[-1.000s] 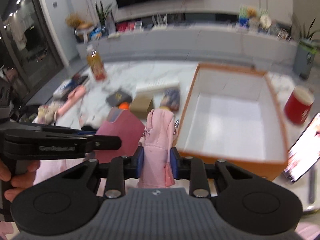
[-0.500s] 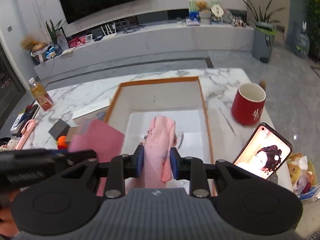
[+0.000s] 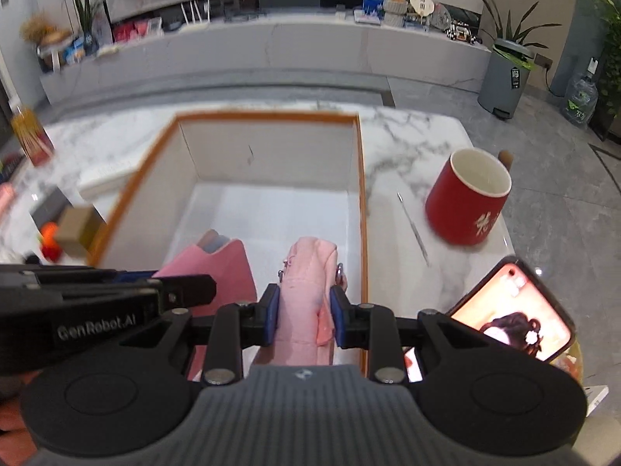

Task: Organize objects
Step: 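Carry the pink bag and pouch with the right gripper into the orange box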

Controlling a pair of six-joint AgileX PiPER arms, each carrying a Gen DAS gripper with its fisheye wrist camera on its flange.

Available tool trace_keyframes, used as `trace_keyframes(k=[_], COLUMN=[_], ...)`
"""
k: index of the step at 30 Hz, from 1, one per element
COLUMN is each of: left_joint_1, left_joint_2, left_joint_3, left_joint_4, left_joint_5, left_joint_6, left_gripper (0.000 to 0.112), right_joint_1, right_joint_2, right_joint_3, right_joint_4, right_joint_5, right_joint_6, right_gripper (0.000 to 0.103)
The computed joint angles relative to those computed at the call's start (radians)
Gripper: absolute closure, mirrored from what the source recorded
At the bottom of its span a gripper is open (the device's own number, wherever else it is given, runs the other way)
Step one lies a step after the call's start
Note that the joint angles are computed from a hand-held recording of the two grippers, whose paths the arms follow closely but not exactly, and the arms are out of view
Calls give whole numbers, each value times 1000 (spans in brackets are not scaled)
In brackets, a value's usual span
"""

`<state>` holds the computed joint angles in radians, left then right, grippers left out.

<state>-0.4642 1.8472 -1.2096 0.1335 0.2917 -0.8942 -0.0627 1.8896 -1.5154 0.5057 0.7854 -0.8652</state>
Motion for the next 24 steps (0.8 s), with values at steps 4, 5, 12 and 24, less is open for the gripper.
trace_keyframes(k=[4,5,12,24], left_joint_1=[12,18,48,51], left_joint_2=[34,39,77,68], left_joint_3=[-15,-13,-26,-11], left_joint_4=[-110,-147,-417,-547], left_joint_5=[11,8,11,7], left_joint_6=[71,95,292,415], left_gripper=[87,87,87,86], right_joint_1=[12,9,9,-43], right_joint_2=[18,19,32,-57], right_joint_3=[10,12,-32,51], right_joint_4=[-64,-60,-92,29], right_joint_5=[-22,-24,32,34], right_joint_6=[32,20,10,-144], right_gripper=[74,74,71,58])
